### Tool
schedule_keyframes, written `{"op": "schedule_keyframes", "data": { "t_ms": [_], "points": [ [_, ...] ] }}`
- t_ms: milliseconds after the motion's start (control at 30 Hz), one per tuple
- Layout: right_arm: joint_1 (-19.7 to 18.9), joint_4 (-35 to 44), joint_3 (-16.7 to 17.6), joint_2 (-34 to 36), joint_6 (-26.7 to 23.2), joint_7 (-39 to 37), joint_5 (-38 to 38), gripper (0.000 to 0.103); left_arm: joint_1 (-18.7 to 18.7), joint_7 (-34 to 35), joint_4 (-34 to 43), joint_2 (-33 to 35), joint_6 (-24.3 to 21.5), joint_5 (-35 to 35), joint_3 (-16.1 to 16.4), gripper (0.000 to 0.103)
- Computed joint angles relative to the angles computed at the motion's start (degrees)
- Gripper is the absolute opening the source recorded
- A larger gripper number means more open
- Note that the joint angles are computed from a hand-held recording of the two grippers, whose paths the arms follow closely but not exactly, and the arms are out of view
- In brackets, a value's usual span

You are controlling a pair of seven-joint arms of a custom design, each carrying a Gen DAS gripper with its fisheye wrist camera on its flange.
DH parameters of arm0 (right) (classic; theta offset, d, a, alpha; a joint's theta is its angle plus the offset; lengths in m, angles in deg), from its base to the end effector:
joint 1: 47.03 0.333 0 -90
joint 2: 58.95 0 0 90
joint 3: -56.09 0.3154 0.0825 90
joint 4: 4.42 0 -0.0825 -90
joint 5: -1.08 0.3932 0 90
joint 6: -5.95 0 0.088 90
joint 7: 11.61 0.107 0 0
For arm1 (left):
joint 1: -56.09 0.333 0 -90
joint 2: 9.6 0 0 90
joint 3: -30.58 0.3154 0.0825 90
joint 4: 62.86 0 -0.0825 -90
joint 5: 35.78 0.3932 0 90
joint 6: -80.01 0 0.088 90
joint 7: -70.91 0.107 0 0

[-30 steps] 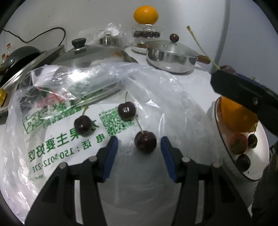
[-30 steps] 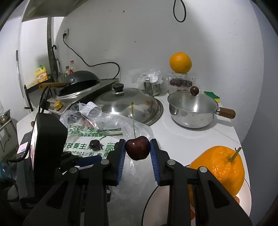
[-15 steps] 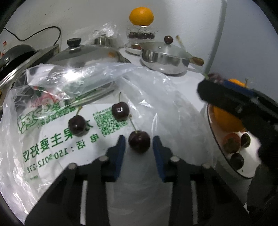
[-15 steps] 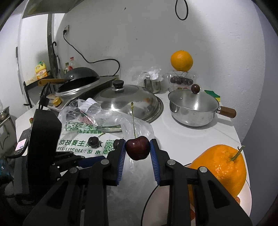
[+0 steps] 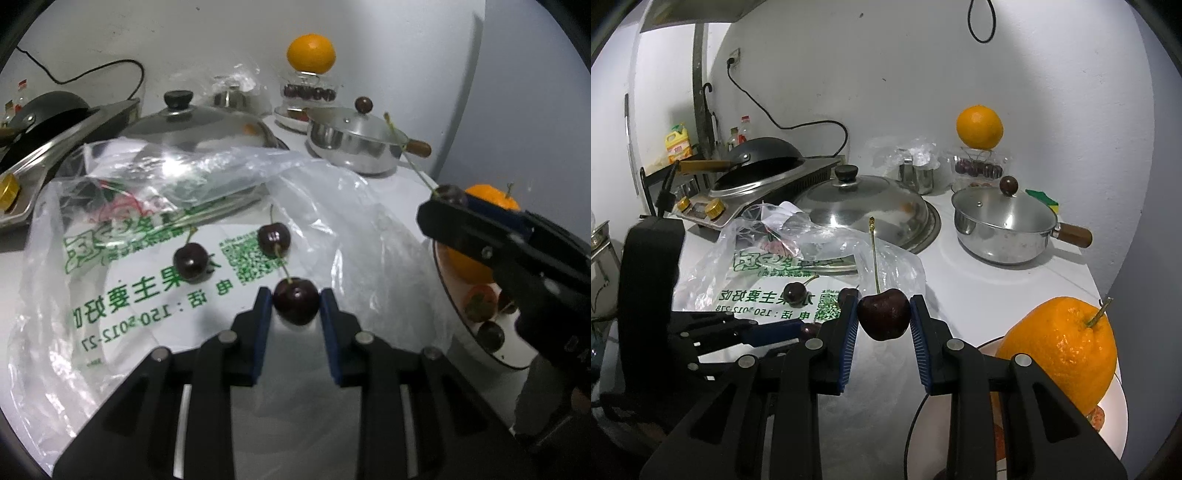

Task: Organize fruits
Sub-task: 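Lift the cherries with both grippers and carry them over the white plate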

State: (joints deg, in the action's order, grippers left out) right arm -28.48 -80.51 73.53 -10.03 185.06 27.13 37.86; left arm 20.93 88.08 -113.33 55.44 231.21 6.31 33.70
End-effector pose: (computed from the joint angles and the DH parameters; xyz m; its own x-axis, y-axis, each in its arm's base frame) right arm 0.7080 0.3540 0.3213 0.6260 -0.7795 -0.0226 -0.4392 -0.3285 -0.8362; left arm 0.6922 -0.4801 0.2546 0.0573 -0.9877 0.1455 -0.6830 -0.1451 -0.7159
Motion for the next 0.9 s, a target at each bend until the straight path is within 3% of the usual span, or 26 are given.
{"op": "schedule_keyframes", "data": {
  "t_ms": [400, 667, 900],
  "points": [
    [-2.33, -6.31, 3.97, -3.46, 5.53, -2.43, 0.68, 0.030, -2.67, -12.31, -14.10, -9.80, 5.62, 11.35, 3.91, 0.028],
    [-7.12, -13.78, 8.24, -7.25, 11.44, -1.96, -0.81, 0.030, -3.45, -13.14, -13.23, -10.41, 5.44, 15.27, 2.86, 0.028],
    [-13.08, -19.85, 12.10, -9.55, 15.36, 2.04, -5.83, 0.030, -3.89, -8.32, -6.92, -7.03, 3.45, 13.22, 0.98, 0.028]
  ]
}}
